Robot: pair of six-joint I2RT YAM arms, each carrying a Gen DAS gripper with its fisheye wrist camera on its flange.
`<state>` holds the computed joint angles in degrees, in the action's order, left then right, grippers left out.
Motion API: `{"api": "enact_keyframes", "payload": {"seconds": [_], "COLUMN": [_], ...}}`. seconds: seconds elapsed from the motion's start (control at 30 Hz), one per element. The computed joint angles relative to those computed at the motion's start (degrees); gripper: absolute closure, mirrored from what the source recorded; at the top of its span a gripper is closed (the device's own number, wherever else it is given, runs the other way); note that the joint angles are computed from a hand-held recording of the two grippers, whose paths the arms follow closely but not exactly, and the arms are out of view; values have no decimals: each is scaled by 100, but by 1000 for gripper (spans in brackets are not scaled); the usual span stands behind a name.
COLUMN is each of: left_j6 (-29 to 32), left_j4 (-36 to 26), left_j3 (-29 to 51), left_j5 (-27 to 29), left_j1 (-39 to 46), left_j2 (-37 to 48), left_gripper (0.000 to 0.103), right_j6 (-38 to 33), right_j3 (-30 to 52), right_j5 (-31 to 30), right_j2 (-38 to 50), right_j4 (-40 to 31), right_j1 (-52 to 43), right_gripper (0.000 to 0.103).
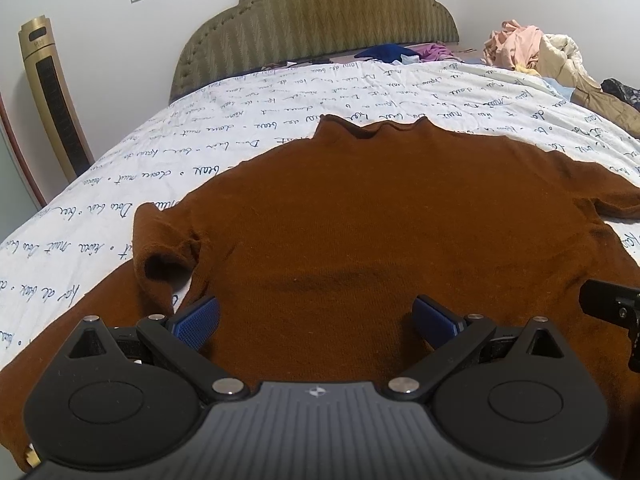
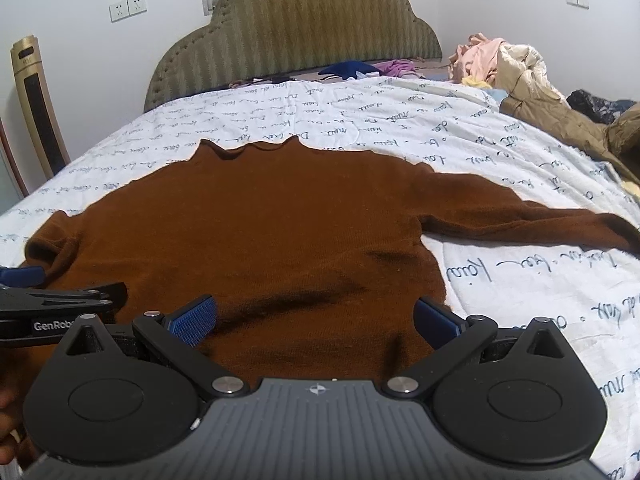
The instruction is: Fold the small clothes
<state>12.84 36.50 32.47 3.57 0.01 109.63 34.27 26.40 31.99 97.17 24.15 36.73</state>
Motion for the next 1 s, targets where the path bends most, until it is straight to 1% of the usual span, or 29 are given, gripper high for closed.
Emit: {"api": "enact_keyframes", "payload": {"seconds": [0.07,0.23,0.4,0.67,0.8,0.9,1.0], "left_j6": [1,12,-21,-9,-34,-76,-95], "left_j4": [-6,61,-1,-32,-47,-73,-24], "left_j3": [8,-29,-1,7,8,-1,-46], "left_j5": [-9,-29,-12,-27,-46,11,61], "left_j1": [-9,-36,-49,-119,-165,-203,-276], "left_j2": [6,11,16,9,-4,-50,-88], "left_gripper": [0,0,0,0,0,0,0], "right_j6": [4,-10,37,-61,-247,-552,-821], "right_j3": [-46,-108,-162,-359,-481,-652,-855], "right_j5": [-88,-94,-115,15,-96,-25,29], "right_j2": [-40,-75,-137,-111,-59,-68,-208], "right_j4": [74,166,169,577,884,1249,1449], "right_j1": [-26,-13,-37,-7,-47,26,31], "right_gripper": [0,0,0,0,0,0,0]}}
